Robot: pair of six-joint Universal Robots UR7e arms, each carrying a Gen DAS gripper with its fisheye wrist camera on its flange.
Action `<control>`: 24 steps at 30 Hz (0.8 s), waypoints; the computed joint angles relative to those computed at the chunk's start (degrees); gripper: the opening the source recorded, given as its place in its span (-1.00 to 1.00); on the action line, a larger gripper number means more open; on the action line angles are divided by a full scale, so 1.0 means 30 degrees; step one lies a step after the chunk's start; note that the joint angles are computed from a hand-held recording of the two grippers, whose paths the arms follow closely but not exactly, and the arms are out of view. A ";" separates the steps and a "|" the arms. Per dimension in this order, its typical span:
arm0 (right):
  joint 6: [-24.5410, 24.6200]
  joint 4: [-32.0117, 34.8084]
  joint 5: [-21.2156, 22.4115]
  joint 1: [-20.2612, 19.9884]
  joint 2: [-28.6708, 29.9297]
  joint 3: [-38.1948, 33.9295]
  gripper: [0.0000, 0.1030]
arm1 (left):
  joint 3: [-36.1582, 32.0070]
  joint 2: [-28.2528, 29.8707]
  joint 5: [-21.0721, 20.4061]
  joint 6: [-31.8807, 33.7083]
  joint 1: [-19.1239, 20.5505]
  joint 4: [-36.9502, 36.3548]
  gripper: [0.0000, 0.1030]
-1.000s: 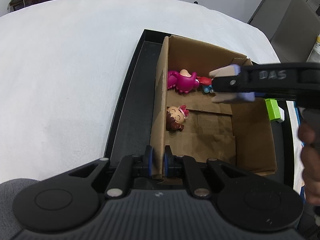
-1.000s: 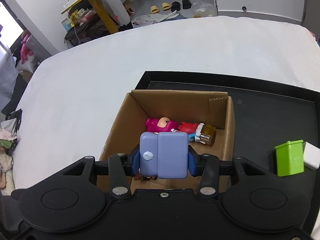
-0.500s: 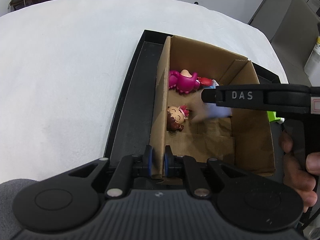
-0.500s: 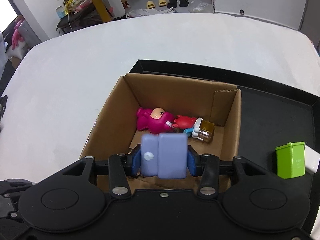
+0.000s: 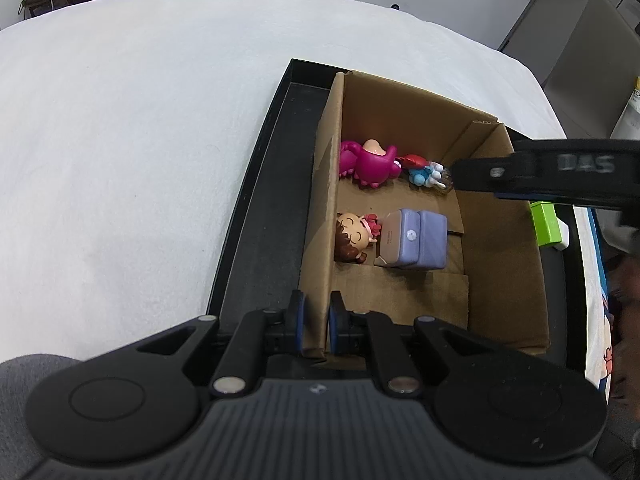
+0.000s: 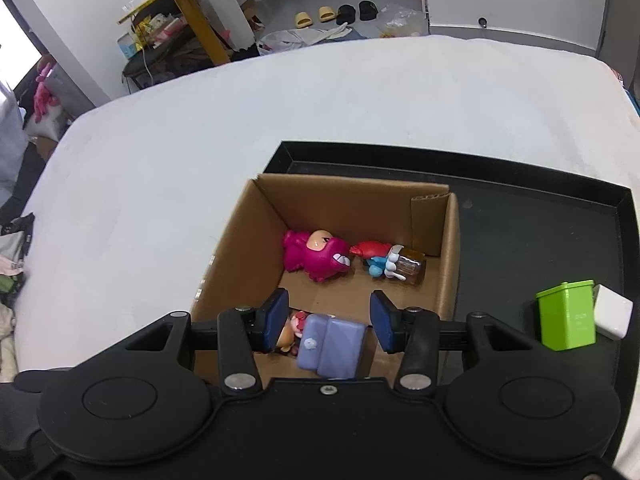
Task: Organize rigid objects
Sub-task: 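Carry the lavender block into the box and open the right tool, then move the right tool back toward the green cube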
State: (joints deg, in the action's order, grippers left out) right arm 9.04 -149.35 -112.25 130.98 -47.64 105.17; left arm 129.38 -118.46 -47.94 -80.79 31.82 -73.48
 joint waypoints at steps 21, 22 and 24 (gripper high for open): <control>-0.0935 0.0414 0.1334 -0.0317 -0.2786 0.0875 0.55 | 0.0008 0.0223 0.0062 -0.0224 -0.0069 0.0079 -0.79; -0.1016 0.0380 0.1413 -0.0343 -0.2922 0.0957 0.62 | 0.0009 0.0221 0.0063 -0.0250 -0.0073 0.0096 -0.79; -0.1152 0.0201 0.1483 -0.0385 -0.3140 0.1136 0.73 | -0.0003 0.0236 0.0055 -0.0285 -0.0060 0.0106 -0.79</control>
